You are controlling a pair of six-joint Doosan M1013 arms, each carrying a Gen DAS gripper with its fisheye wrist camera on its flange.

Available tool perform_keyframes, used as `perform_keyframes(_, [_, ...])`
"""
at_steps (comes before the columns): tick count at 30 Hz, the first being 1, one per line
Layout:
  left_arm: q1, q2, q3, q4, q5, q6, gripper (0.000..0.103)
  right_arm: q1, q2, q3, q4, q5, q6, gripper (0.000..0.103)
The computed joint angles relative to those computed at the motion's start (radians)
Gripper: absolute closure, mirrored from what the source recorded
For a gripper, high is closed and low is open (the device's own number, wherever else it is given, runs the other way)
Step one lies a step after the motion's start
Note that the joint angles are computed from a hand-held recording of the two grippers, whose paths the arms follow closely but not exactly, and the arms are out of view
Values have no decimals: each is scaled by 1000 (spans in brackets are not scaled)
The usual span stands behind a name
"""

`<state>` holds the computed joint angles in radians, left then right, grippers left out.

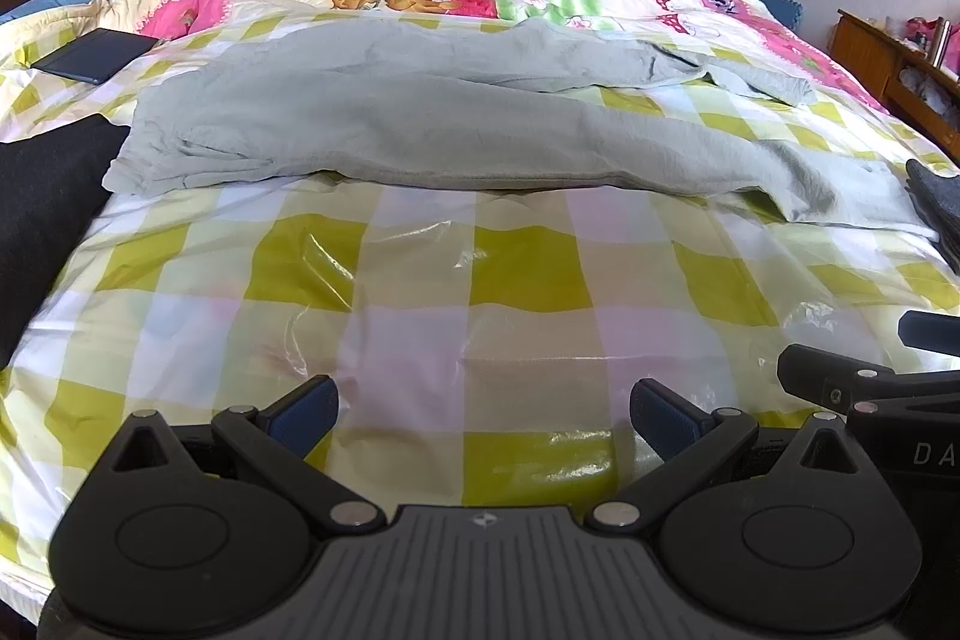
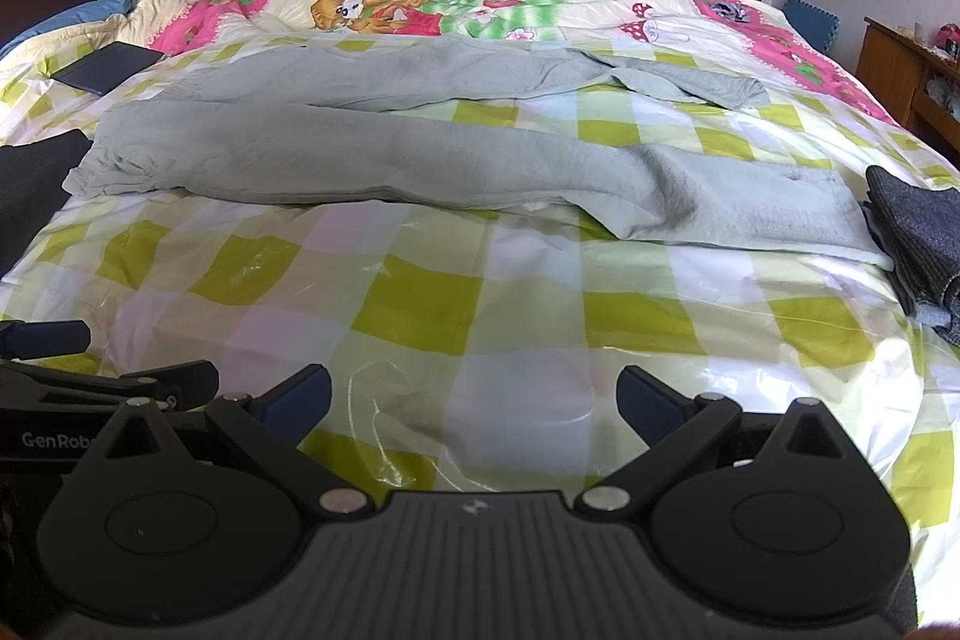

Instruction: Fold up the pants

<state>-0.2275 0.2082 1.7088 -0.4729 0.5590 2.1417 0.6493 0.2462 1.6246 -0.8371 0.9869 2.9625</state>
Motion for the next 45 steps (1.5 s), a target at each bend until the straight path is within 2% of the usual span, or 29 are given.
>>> perform_keyframes(31, [-4,0,-5,28,-2,-21,0,-2,0,-2,-1,-11,-5,2])
perform_keyframes(38, [5,6,-16,15,31,-16,0,-3,-1,-5,4,-19,-16,2])
perform_keyframes(45, [15,16,-35,7,-7,17,0,-21,19,-41,5,-52,-81,2])
